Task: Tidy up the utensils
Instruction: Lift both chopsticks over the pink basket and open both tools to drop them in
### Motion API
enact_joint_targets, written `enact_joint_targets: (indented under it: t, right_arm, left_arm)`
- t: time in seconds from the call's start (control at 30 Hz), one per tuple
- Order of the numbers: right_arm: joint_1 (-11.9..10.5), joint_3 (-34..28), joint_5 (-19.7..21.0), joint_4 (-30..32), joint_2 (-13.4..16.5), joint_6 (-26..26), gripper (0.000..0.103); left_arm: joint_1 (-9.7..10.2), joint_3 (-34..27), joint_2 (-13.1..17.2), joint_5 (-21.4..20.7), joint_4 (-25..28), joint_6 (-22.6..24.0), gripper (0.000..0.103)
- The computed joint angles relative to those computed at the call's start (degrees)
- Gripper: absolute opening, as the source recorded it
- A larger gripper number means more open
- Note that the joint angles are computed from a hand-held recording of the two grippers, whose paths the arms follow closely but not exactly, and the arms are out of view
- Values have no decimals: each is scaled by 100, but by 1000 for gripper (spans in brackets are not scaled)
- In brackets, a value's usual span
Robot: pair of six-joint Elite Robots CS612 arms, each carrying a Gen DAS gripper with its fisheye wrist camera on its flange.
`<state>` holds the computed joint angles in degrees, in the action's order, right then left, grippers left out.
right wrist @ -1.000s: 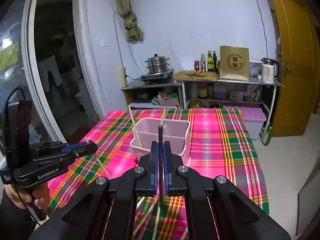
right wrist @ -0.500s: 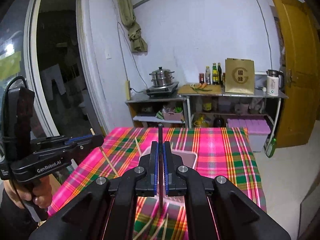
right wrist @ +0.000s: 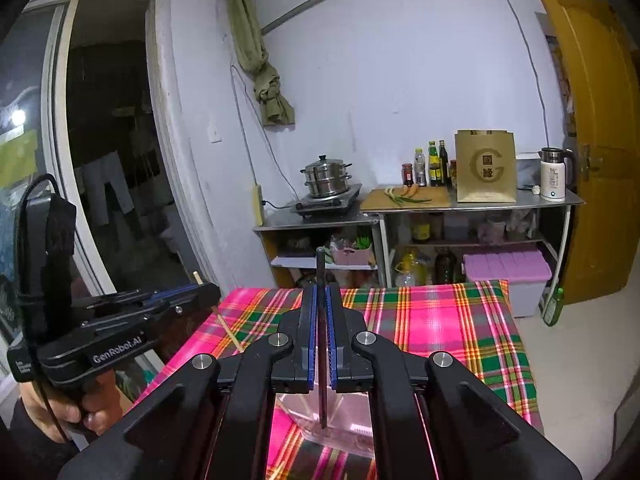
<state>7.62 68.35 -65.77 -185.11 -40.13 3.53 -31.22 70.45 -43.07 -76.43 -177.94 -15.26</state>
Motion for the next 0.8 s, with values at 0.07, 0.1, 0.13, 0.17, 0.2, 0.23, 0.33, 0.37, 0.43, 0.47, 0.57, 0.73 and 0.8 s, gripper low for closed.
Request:
enact_joint_targets:
  t: [0.07,0.1,0.13,0.17,0.2,0.23,0.33,0.37,0.43,0.47,0.57,0.73,0.8]
  right_arm:
    - [18,-90,-17,31,52,5,4]
    - [25,-127,-20,39,79,7,4]
    - [34,-186,-24,73,117,15,4]
    - [43,-218,-35,94,143,20,4]
    - [46,-251,-37,114,168,18,4]
    - [50,-286,-36,141,191,19,4]
    - [63,-408,-43,278,291,27,4]
    - [67,-436,-53,326,322,21,4]
    - [65,-490,-46,412,376,21,4]
    - [69,-520,-47,481,411,11,4]
    - [83,-596,-79,643,489,-23,4]
    - [91,-657,-100,861,575,-22,4]
    - [92,-672,-109,932,600,-25,4]
  left_arm:
    - [23,-56,48,-7,30,-21,5]
    - [32,-89,77,-3,43,-19,5]
    - [40,-110,98,-7,57,-19,5]
    - [53,-147,130,-21,79,-39,5]
    - [66,-173,156,-39,92,-58,5]
    - [76,-217,188,-53,116,-73,5]
    - [106,-273,260,-96,165,-124,5]
    - [120,-296,284,-130,187,-143,5]
    - [135,-302,321,-168,197,-174,5]
    - [140,-309,342,-204,208,-197,5]
    - [159,-341,411,-286,271,-249,5]
    - [186,-368,489,-364,406,-349,5]
    - [199,-374,509,-383,445,-382,5]
